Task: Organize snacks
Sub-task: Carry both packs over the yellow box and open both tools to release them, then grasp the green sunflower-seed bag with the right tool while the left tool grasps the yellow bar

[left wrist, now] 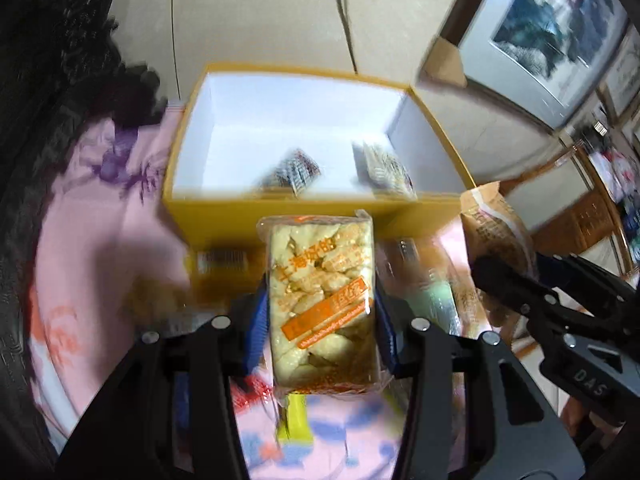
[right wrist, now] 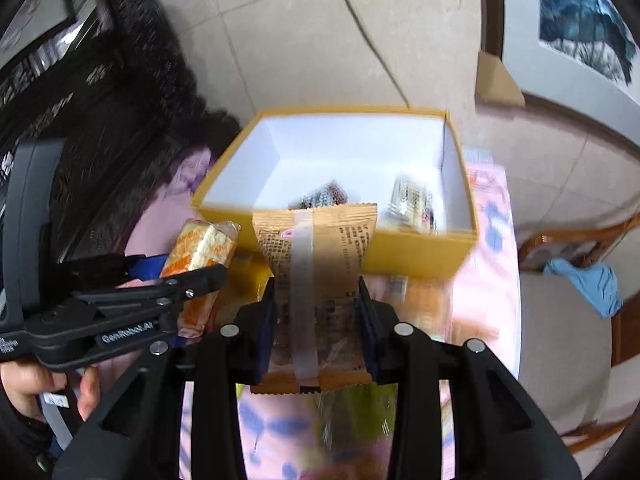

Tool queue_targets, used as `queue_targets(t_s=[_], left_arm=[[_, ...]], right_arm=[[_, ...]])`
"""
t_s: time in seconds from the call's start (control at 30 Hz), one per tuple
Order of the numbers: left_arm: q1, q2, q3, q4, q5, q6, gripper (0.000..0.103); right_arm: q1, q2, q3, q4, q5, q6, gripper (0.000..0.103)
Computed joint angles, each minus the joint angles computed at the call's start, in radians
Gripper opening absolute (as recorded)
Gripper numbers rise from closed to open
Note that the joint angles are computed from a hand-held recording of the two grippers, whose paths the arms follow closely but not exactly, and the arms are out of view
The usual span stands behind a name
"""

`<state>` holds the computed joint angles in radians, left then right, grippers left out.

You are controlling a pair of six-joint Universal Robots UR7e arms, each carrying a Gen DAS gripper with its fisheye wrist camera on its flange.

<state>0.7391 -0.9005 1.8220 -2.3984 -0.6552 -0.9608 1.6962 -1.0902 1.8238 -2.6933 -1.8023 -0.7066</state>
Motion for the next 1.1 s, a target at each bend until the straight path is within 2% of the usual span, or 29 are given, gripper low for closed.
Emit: queue_targets(t_s=[0.1,0.27,0.3,0.33,0.37,0.4,0.43,0.53,0.67,0.77,0.83,0.97,1.03,1.1], left_arm=[[0.047,0.035,-0.110,0.043,0.040,0.071,0.046],[0.110,0.079,-0.261,0.113,0.082,0.127,0.046],[0.123,0.088,-0.288,0.122,0.086,0.129,0.051],[0.132,0.094,-0.305,0.115,0.086,0.139,0.068],[0.140,0.101,-0.325,0.120,0.096,0.138,0.078],[0.143,0.108,-0.344,0.141,0.121,0.120,0.090],[0.142,0.108,-0.345,0.140,0.134,0.115,0.090],[0.146,0.104,-0.348,0.110,0.123,0.133,0.092],[0.133,0.075,-0.295,0.078,0.125,0.147,0.092],[0.110,0.037,-0.215,0.038,0.132,0.150,0.092],[0.089,0.003,-0.150,0.059,0.151,0.114,0.092],[0.042,-0.060,-0.021,0.160,0.177,-0.035,0.092],[0.017,-0.088,0.043,0.226,0.171,-0.138,0.092],[-0.015,-0.119,0.130,0.236,0.143,-0.232,0.092]], right_arm=[[0.023,0.095,-0.129,0.028,-0.021,0.030,0.037],[0.041,0.234,-0.312,0.062,-0.083,0.081,0.037],[0.046,0.260,-0.343,0.059,-0.105,0.086,0.038],[0.052,0.276,-0.361,0.055,-0.125,0.087,0.039],[0.061,0.303,-0.389,0.043,-0.163,0.077,0.041],[0.069,0.324,-0.407,0.020,-0.197,0.060,0.047],[0.073,0.336,-0.415,-0.004,-0.217,0.042,0.056],[0.070,0.338,-0.413,-0.047,-0.214,0.008,0.060],[0.056,0.303,-0.381,-0.023,-0.182,0.006,0.060],[0.039,0.253,-0.329,-0.001,-0.147,-0.003,0.060],[0.022,0.205,-0.284,0.040,-0.112,-0.002,0.061],[-0.018,0.108,-0.184,0.122,-0.061,-0.022,0.063],[-0.035,0.069,-0.129,0.140,-0.061,-0.045,0.064],[-0.057,0.028,-0.047,0.131,-0.085,-0.093,0.064]])
